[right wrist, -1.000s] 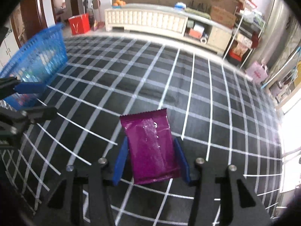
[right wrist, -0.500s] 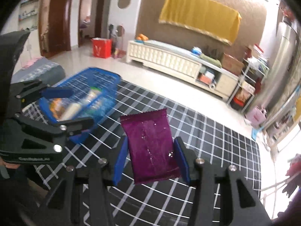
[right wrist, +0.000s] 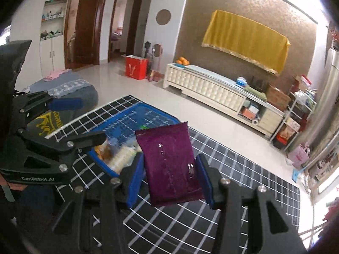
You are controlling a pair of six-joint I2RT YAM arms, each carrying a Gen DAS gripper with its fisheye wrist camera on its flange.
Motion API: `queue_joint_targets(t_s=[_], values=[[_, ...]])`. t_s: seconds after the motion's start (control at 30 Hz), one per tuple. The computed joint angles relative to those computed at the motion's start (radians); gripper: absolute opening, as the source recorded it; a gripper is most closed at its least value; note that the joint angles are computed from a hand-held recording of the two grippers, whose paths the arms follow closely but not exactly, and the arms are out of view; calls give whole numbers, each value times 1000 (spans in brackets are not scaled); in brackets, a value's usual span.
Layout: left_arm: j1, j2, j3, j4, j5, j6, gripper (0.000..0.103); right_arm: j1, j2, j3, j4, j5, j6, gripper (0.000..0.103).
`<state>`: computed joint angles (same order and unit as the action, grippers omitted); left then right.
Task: Organize snacks
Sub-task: 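Carry the purple packet over the blue basket with the right tool, then open the right tool to drop the purple packet into the basket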
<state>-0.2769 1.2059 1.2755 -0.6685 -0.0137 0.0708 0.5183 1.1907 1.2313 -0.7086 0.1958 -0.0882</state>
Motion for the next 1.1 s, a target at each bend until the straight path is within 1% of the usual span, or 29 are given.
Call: queue_joint_targets(t_s=[0.17, 0.3, 0.43, 0.53, 0.63, 0.73, 0.83, 0.93, 1.03, 1.1], values=[[146, -10, -4, -9, 113, 30, 78, 54, 100, 51, 32, 3, 33, 54], [228, 14, -8, -5, 156, 56, 78, 61, 210, 109, 55, -38, 49, 54], [289, 75, -7, 12, 182, 74, 78, 69, 299, 152, 67, -57, 57, 54], [323, 143, 6, 19, 212, 65, 78, 59, 368, 179, 73, -88, 62, 54], [331, 206, 26, 27, 206, 61, 78, 29, 437, 205, 68, -134, 67, 54], [330, 246, 37, 35, 194, 63, 78, 16, 482, 211, 72, -155, 58, 54], [320, 285, 45, 43, 169, 69, 78, 21, 519, 220, 78, -156, 37, 54], [305, 308, 49, 46, 146, 62, 78, 22, 567, 262, 46, -156, 34, 54], [301, 327, 52, 48, 139, 54, 78, 6, 587, 287, 24, -186, 52, 56], [297, 327, 44, 51, 131, 49, 78, -2, 595, 295, 4, -183, 57, 62]])
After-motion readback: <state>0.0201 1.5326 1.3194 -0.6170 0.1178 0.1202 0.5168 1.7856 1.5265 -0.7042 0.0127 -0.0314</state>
